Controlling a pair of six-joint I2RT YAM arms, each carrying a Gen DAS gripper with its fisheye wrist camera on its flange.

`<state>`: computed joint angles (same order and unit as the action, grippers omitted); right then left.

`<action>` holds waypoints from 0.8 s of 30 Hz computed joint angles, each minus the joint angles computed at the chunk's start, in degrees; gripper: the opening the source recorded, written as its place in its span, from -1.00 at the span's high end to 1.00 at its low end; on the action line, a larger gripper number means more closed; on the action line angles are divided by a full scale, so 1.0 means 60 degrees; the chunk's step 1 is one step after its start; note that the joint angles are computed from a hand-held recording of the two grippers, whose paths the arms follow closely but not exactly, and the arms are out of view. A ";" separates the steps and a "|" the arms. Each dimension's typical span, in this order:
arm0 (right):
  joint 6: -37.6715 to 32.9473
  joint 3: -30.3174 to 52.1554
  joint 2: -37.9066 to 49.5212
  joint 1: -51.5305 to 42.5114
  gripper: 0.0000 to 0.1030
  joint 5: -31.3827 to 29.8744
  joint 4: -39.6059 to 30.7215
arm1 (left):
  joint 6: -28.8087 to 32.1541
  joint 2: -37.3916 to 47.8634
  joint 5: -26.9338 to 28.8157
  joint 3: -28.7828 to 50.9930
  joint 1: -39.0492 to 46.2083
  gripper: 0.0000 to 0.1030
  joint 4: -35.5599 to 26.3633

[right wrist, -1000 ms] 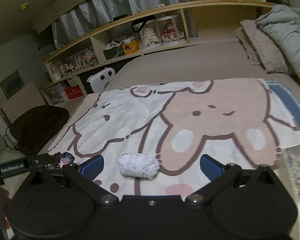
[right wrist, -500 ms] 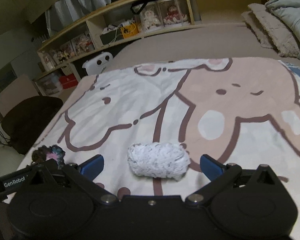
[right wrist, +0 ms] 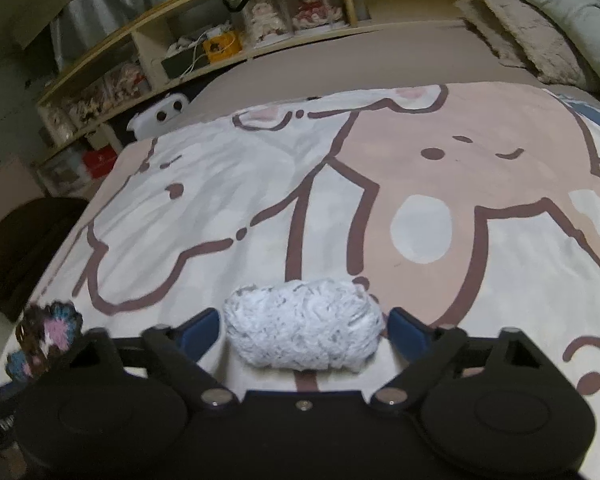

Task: Organize objects
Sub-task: 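Close left tool on the dark flower while right tool grasps the white crocheted roll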

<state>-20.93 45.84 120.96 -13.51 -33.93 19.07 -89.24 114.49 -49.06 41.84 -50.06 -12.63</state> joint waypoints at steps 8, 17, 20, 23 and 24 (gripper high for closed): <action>-0.1356 0.0007 -0.0545 -0.0573 -0.44 -0.0874 -0.0942 | -0.0550 -0.0398 -0.0150 0.0604 -0.0437 -0.05 -0.1284; -0.2906 0.0711 -0.1591 -0.1976 -0.44 -0.1763 -0.3525 | -0.1015 -0.0865 -0.0631 0.1967 -0.1376 -0.05 -0.3063; -0.3533 0.1052 -0.1873 -0.2552 -0.44 -0.2018 -0.4453 | -0.1071 -0.1014 -0.0845 0.2407 -0.1709 -0.05 -0.3644; -0.4123 0.1540 -0.2053 -0.3187 -0.44 -0.2244 -0.5530 | -0.1166 -0.1171 -0.1078 0.2831 -0.2065 -0.05 -0.4152; -0.4313 0.1688 -0.2092 -0.3375 -0.44 -0.2314 -0.5844 | -0.1095 -0.1244 -0.1127 0.2928 -0.2185 -0.05 -0.4180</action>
<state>-46.80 55.96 108.41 -33.76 -47.82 -15.99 -95.81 107.02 -55.82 59.41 -63.17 -37.71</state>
